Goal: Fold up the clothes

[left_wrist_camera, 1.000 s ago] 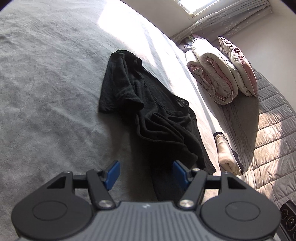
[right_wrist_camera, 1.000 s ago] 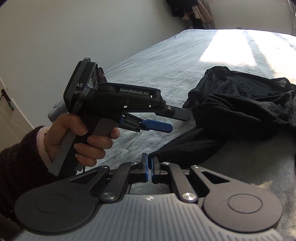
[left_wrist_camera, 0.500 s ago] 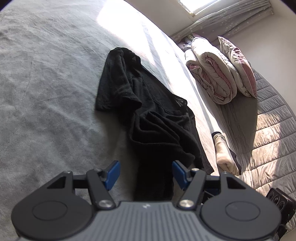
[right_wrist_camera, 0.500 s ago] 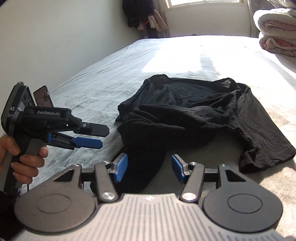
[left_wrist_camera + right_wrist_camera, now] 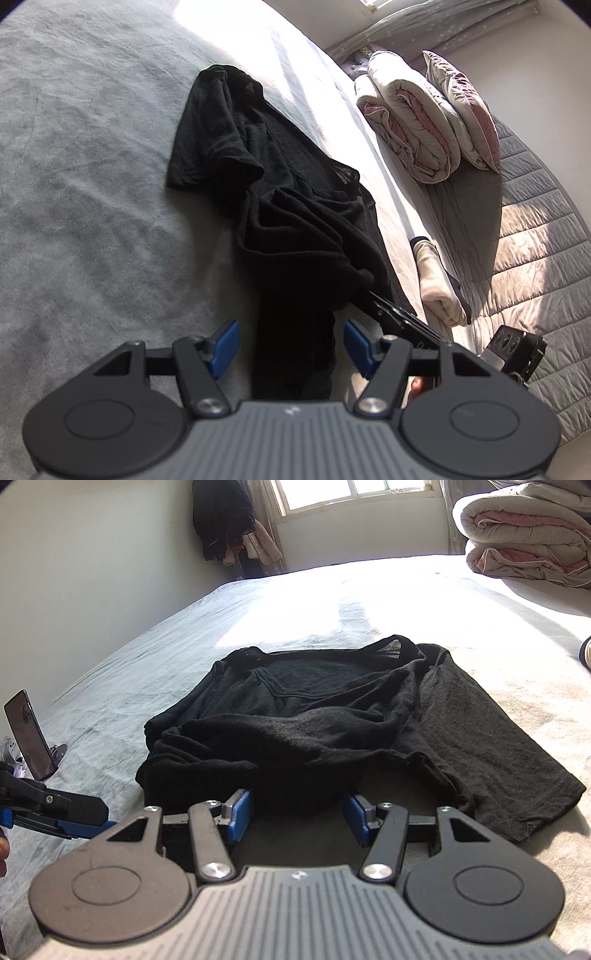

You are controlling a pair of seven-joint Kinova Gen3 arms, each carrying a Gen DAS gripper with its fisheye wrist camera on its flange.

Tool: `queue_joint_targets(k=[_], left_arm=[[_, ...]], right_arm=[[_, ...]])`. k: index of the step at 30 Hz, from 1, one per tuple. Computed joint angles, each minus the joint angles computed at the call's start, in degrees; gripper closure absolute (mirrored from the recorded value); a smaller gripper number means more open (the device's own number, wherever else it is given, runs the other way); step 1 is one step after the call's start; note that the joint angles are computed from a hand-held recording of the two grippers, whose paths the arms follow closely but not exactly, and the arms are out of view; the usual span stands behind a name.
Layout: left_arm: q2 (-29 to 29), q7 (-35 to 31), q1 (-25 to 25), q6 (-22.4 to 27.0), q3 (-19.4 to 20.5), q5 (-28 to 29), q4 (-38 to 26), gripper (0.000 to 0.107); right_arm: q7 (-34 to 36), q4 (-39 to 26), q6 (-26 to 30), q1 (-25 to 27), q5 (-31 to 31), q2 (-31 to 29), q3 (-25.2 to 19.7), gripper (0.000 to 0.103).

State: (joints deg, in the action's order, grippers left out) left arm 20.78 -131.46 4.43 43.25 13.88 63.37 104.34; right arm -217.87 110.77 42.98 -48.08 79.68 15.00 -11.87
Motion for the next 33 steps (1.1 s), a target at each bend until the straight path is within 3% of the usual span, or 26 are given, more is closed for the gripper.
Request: queue_joint_targets(k=[2, 3, 4, 7, 9, 14, 20, 27, 32, 33], left_arm=[[0.3, 1.2, 1.1, 0.2, 0.0, -1.9, -0.6, 0.045], [0.4, 1.4, 1.4, -0.1, 0.1, -2.5, -0.7, 0.045], [0.4, 1.5, 1.8, -0.5, 0.3, -2.8, -0.7, 0.044], [0.4, 2.0, 2.8, -1.8, 0.7, -4.0, -0.8, 0.044], [0.7, 2.1, 2.5, -1.6, 1.3, -3.7, -0.9, 0.044], [0.7, -4.0, -0.8, 1.4, 2.3, 4.4, 0.9, 0.044], [1.0, -6.2, -2.6, 5.7, -0.5, 11.6, 2.3, 0.044], [2.1, -6.5, -4.2, 10.7, -2.8, 14.9, 3.1, 0.044], [2.1, -5.4, -3.3, 10.9, -3.4, 13.9, 2.9, 0.045], [2.0, -4.6, -2.8, 10.4, -3.5, 13.0, 2.7, 0.051]], right_arm=[[-3.9, 1.2, 0.3, -0.4, 3.7, 0.0, 0.2, 0.054], [-4.5, 1.5, 0.1, -0.1, 4.4, -0.1, 0.0, 0.074], [-4.2, 1.4, -0.3, 0.3, 4.3, -0.2, -0.3, 0.088], [-4.9, 1.7, -0.7, 0.8, 4.8, -0.9, -0.8, 0.098], [-6.9, 2.2, -2.0, 1.4, 5.8, -2.0, -1.2, 0.098], [-9.4, 2.4, -5.2, 2.6, 8.6, -4.2, -2.7, 0.099], [-7.6, 0.6, -8.8, 2.9, 10.0, -4.7, -4.1, 0.099], [-2.7, -1.8, -14.8, 2.8, 9.2, -3.2, -4.4, 0.098], [2.3, -3.7, -18.8, 1.8, 6.3, -1.1, -3.4, 0.098], [3.1, -4.2, -19.6, 1.5, 5.8, -0.7, -3.2, 0.098]])
